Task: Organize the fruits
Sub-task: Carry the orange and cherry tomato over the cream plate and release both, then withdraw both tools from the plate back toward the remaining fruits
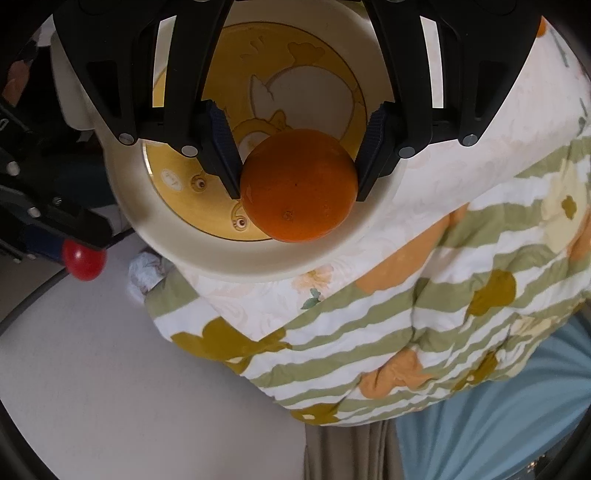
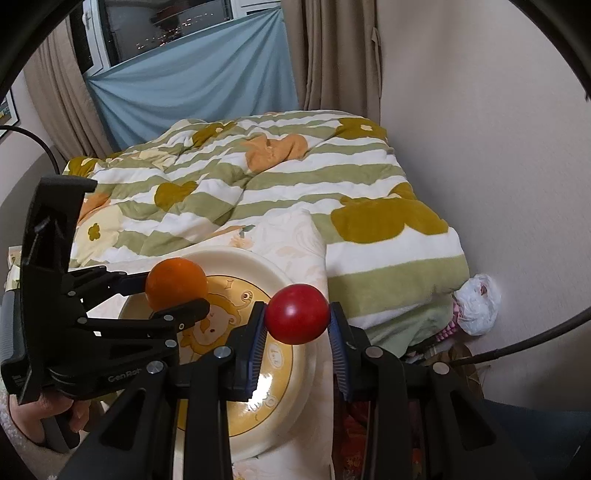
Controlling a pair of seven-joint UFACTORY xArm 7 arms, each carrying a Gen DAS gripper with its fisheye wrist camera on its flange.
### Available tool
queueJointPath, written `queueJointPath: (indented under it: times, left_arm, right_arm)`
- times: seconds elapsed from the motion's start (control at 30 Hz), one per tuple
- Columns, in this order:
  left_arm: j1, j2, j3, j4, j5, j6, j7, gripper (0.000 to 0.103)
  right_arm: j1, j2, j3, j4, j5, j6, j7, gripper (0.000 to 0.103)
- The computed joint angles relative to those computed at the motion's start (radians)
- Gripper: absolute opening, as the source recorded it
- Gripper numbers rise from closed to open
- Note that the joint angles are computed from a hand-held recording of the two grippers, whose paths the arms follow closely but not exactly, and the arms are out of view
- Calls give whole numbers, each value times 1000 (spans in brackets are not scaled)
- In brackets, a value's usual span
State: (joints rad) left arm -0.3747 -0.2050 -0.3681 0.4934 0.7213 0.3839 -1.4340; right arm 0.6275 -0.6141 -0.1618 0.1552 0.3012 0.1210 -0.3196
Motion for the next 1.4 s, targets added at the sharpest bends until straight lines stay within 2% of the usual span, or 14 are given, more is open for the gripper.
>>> queueJointPath:
  times: [0.07, 0.1, 0.17, 0.27, 0.4, 0.57, 0.73, 0.87, 0.97, 1.13, 1.33, 1.37, 1.4]
  left_arm:
    - [-3, 3, 0, 1, 2, 1, 4, 69]
    - [1, -5, -4, -2, 17, -2, -10, 73]
    - [6, -27, -23, 1, 45, 25, -42, 103]
    - [-3, -70, -39, -2, 56, 61, -63, 103]
    - [-33, -134, -22, -32, -58, 81, -10, 103]
    - [-60, -272, -43, -101, -193, 158, 16, 103]
    - [-94, -431, -67, -168, -311, 255, 29, 103]
    - [-122, -538, -83, -202, -381, 347, 33, 103]
    - [-139, -592, -94, -221, -420, 393, 24, 103]
    - [-159, -619, -122, -231, -461, 451, -6, 103]
    - [-198, -635, -147, -242, -494, 486, -80, 103]
    - [-203, -633, -149, -242, -496, 489, -89, 103]
    - [-211, -636, -151, -243, -501, 497, -100, 103]
  right_arm:
    - [-11, -4, 3, -3, -3, 2, 3, 30]
    - [-13, -4, 5, -1, -4, 3, 5, 30]
    - [-22, -12, 7, -3, -8, 10, 6, 30]
    - [-24, -30, -7, -4, -7, 27, -4, 30]
    - [-23, -51, -22, -8, -3, 40, -37, 30]
    - [23, -51, -73, 0, 21, 55, -114, 30]
    - [120, -1, -138, 26, 82, 30, -224, 30]
    - [247, 76, -223, 61, 153, -14, -328, 30]
    - [345, 136, -284, 93, 212, -33, -402, 31]
    - [446, 196, -344, 131, 312, -27, -502, 30]
    - [456, 249, -315, 150, 390, -34, -580, 31]
    - [452, 256, -304, 150, 400, -43, -591, 33]
    - [448, 259, -290, 147, 412, -58, -600, 45]
